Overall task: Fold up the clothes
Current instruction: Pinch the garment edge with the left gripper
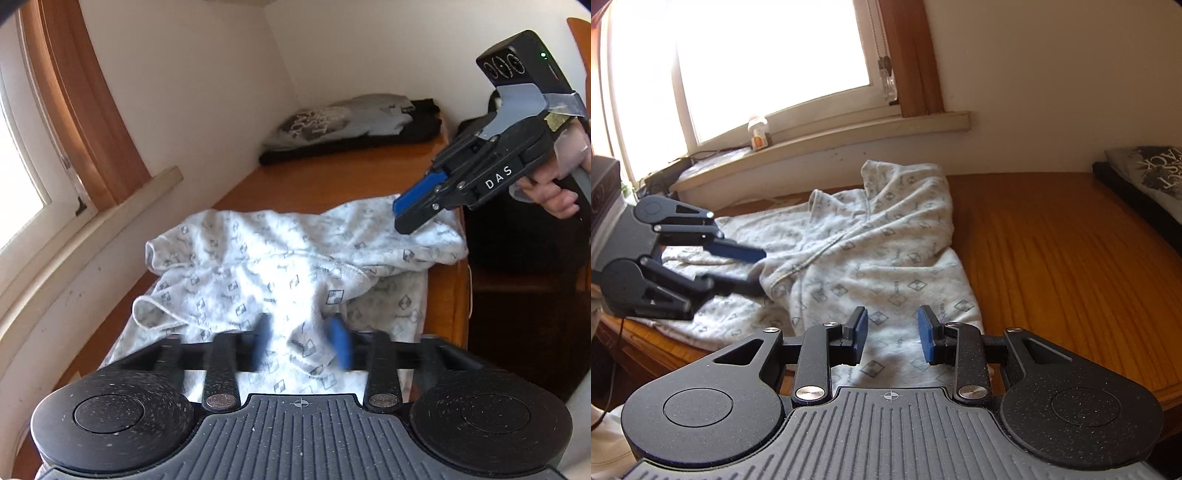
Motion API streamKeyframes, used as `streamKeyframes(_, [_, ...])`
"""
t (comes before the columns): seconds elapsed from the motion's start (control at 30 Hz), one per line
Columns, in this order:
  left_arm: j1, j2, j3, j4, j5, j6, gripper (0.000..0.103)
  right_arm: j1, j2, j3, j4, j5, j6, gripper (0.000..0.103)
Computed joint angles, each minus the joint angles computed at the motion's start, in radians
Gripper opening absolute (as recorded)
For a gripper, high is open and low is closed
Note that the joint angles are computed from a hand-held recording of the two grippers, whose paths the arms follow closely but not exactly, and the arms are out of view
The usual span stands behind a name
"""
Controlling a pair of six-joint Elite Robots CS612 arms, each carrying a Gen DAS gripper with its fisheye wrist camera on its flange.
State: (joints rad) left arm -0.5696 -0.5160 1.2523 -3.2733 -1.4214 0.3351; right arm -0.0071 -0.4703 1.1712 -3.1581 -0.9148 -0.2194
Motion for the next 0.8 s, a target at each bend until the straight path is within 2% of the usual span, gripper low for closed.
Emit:
streamKeyframes(0.17, [-0.01, 0.015, -0.023, -0.02, -0.025, 0.065, 0.063, -0.008, -0.007, 0.018, -0.033, -0.005, 0.016, 0.032])
streamKeyframes(0.4, [-0.027, 0.08, -0.125, 0.021, 0.019, 0.165, 0.062, -0.023, -0.02, 0.045, -0.069, -0.017, 0.051, 0.032])
streamKeyframes(0.5, [-0.027, 0.105, -0.16, 0.001, 0.026, 0.179, 0.044, -0.028, -0.022, 0.051, -0.058, -0.012, 0.039, 0.032])
streamKeyframes(0.57, [-0.021, 0.113, -0.172, -0.017, 0.01, 0.139, 0.014, -0.032, -0.021, 0.052, -0.053, 0.008, 0.024, 0.032])
streamKeyframes(0.67, [-0.013, 0.116, -0.17, -0.076, -0.002, 0.061, 0.01, -0.035, -0.021, 0.051, -0.045, 0.027, 0.005, 0.032])
streamKeyframes(0.8, [-0.006, 0.113, -0.166, -0.133, -0.015, 0.008, 0.01, -0.036, -0.014, 0.037, -0.033, 0.071, -0.019, 0.032])
